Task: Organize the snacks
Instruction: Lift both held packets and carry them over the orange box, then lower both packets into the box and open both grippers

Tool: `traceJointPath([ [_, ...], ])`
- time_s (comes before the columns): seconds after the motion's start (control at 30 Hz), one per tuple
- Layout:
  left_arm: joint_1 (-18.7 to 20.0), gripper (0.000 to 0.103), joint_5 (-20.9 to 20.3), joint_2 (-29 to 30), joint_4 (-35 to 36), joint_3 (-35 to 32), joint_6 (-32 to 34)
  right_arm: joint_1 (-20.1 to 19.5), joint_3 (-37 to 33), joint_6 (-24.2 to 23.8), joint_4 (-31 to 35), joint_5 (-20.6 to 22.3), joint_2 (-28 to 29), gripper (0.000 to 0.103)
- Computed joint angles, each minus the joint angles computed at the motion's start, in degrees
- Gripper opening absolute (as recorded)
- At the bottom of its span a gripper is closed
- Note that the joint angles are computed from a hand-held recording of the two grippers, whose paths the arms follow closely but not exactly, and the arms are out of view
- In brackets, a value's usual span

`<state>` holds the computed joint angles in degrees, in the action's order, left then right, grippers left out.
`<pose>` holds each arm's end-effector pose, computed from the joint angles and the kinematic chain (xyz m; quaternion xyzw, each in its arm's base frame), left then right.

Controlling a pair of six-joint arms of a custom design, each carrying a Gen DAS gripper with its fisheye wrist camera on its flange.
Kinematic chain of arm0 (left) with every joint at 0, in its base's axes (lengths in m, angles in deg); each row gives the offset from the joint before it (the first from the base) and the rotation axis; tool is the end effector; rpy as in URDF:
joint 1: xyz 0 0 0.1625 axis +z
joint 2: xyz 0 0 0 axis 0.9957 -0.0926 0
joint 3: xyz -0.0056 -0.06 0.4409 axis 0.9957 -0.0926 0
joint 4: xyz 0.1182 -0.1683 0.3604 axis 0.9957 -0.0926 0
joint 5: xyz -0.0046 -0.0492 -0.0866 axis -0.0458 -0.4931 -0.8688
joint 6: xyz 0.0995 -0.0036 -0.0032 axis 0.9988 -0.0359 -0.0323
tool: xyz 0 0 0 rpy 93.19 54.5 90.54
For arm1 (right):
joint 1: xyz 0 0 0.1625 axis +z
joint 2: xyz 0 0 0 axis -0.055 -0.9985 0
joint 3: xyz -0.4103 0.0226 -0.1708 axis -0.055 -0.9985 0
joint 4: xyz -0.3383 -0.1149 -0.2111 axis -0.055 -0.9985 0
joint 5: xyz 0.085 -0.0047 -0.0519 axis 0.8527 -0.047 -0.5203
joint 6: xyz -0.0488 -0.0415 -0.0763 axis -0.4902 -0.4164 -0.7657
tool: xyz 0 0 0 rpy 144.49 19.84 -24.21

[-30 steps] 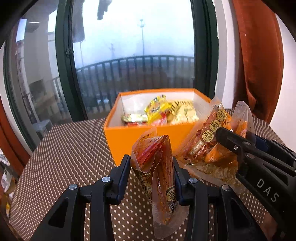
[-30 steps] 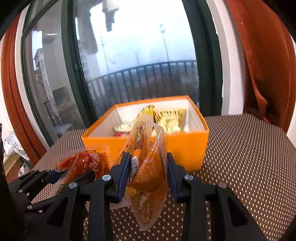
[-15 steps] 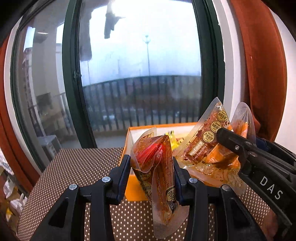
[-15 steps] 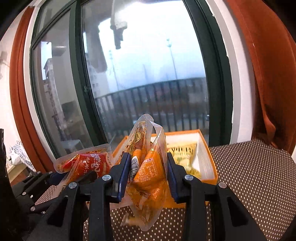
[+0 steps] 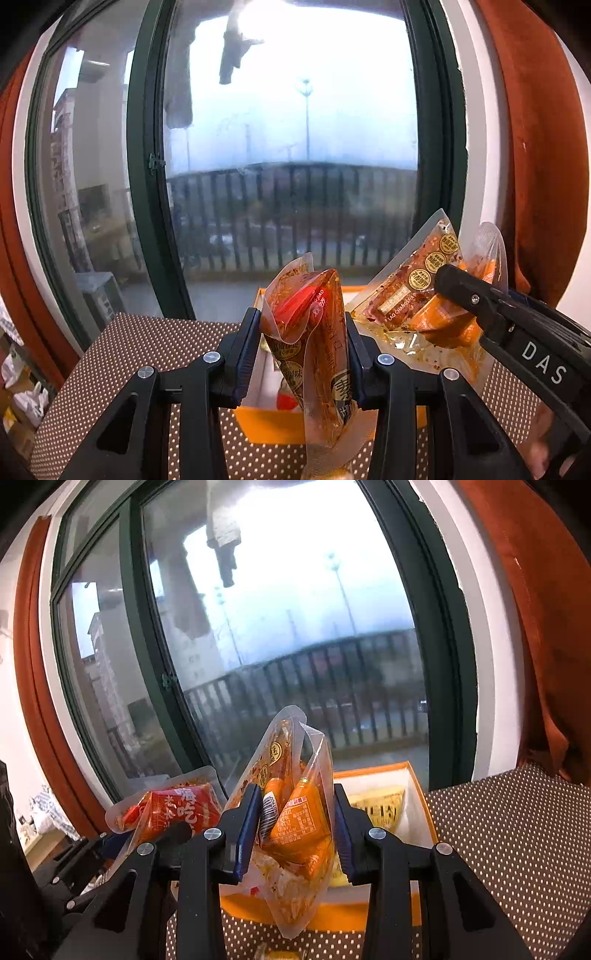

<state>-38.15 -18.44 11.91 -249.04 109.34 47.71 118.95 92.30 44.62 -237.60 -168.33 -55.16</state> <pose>-0.1457 -0.4815 0.3383 0.1178 0.7473 -0.5366 0.3737 0.3799 -0.5373 0.0526 0.3197 -0.8348 0.4358 0.1047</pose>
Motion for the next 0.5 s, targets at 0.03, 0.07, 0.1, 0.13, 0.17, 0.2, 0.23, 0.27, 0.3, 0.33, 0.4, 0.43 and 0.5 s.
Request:
traceJointPath([
  [0.03,0.58,0.042,-0.47,0.61,-0.93,-0.89,1.33,-0.07,-0.84,0.14,0.47,0.08,0.22,0.04],
  [0.07,1.21,0.042,-0.91,1.12,-0.99,-1.95,1.94,-0.13,-1.69,0.17,0.81,0.1,0.47,0.04],
  [0.1,1.9,0.042,-1.19,1.45,0.32,-2.97,1.48,-0.21,-2.51,0.23,1.12,0.0,0.8,0.04],
  [0.13,2.55,0.042,-1.38,1.88,1.43,-3.91,1.04,-0.36,-3.28,0.33,1.51,-0.11,1.24,0.04],
  [0.17,3.12,0.042,-1.67,2.42,1.74,-4.59,0.98,-0.58,-4.1,0.44,2.27,-0.23,1.56,0.04],
  [0.2,3.61,0.042,-1.85,3.06,1.81,-5.1,1.04,-1.0,-4.9,1.11,2.84,0.01,1.98,0.04],
  [0.23,4.27,0.042,-2.0,3.6,2.55,-5.89,0.82,-1.26,-5.23,1.71,3.2,0.26,2.17,0.04],
  [0.27,4.54,0.042,-1.94,4.18,2.84,-6.15,0.58,-1.8,-5.85,2.54,4.18,0.81,2.36,0.04],
  [0.3,5.17,0.042,-2.04,4.79,3.75,-6.82,0.18,-2.32,-6.67,3.34,5.68,1.02,2.62,0.04],
  [0.33,5.85,0.042,-2.34,5.17,5.39,-7.45,-0.93,-2.7,-7.31,3.56,6.89,1.09,2.83,0.04],
  [0.4,6.95,0.042,-2.99,6.04,8.35,-8.41,-2.95,-3.56,-8.95,4.7,9.12,0.26,3.55,0.04],
  [0.43,7.58,0.042,-3.16,6.75,9.2,-9.01,-3.58,-3.81,-9.66,4.8,9.86,-0.57,3.93,0.04],
  [0.5,8.6,0.042,-3.18,8.62,8.55,-10.17,-2.9,-4.1,-11.28,3.88,11.25,-2.79,4.9,0.04],
])
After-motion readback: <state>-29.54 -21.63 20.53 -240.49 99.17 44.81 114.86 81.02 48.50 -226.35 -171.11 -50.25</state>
